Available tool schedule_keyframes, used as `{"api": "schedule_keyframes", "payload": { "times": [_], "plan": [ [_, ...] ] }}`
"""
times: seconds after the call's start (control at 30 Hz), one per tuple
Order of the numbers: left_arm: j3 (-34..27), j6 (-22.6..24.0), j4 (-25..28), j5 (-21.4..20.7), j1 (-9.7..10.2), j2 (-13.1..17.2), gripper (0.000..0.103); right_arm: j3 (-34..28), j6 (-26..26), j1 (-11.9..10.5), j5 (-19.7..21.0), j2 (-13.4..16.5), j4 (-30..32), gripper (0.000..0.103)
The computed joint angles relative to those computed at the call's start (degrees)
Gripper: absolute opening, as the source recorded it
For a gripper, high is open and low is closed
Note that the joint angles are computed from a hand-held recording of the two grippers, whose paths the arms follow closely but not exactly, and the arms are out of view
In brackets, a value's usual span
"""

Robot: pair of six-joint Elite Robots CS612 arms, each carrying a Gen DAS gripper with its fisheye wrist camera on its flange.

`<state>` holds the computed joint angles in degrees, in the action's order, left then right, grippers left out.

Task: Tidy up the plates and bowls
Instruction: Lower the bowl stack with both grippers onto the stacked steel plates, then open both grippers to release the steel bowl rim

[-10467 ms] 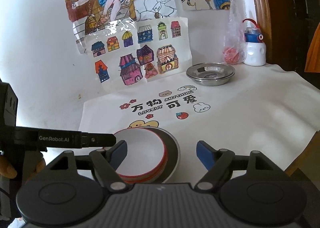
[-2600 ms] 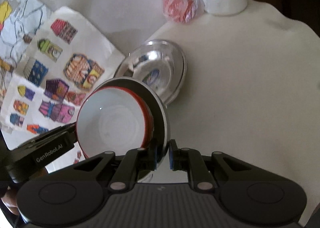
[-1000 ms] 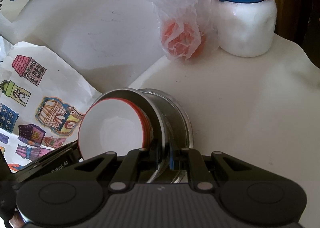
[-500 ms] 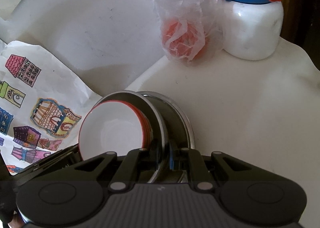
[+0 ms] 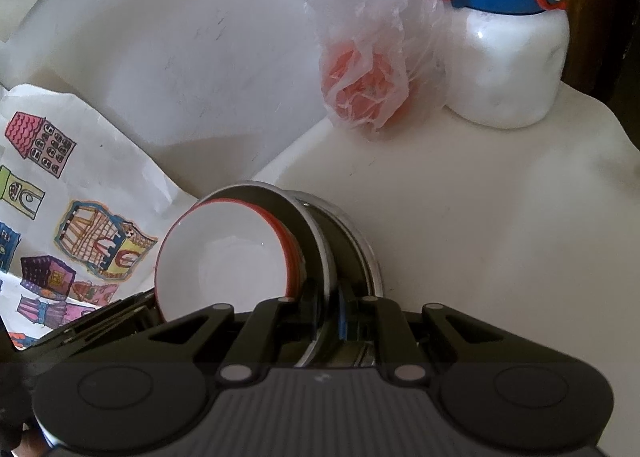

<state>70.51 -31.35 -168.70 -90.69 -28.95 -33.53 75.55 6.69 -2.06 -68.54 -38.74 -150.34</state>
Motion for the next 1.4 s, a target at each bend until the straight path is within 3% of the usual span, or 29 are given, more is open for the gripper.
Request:
{"api": "schedule_keyframes", "payload": {
  "times": [0.43,0.67,0.97,1.1,1.23,1.3,1.33,1.37,1.4],
  "plan": [
    [-0.8,0.4,0.6,-0.9,0.08,0.5,0.007,0.2,0.4,-0.5,1.4,0.0,-0.3,0.013],
    [0.0,-1.0,-0.5,-2.0,0.4,0.2,0.008,1.5,1.4,-0.8,1.9,-0.1,-3.7,0.013],
    [1.9,2.1,-1.3,1.7,-0.41,-1.0,0.016,2.8,2.3,-0.4,0.7,-0.5,-6.2,0.012],
    [2.3,2.2,-1.1,2.0,-0.45,-1.4,0.018,3.6,3.5,-0.7,0.4,-0.9,-7.7,0.02],
    [3.4,2.7,-1.7,3.4,-0.65,-2.1,0.027,4.7,5.2,-1.0,0.8,-1.4,-9.1,0.026],
    [4.1,3.0,-1.7,3.5,-0.7,-2.6,0.03,5.8,5.6,-0.9,-1.4,-1.8,-11.2,0.048],
    [4.4,3.1,-1.6,4.1,-0.81,-2.9,0.036,6.5,5.9,-1.0,-1.7,-2.1,-12.5,0.053],
    [4.6,2.9,-0.5,6.1,-1.12,-3.3,0.057,7.1,6.4,-1.2,-1.4,-2.3,-13.6,0.058],
    [5.1,2.3,0.2,9.2,-1.55,-3.7,0.066,7.8,6.8,-1.3,-1.3,-2.6,-14.2,0.06]
  ]
}}
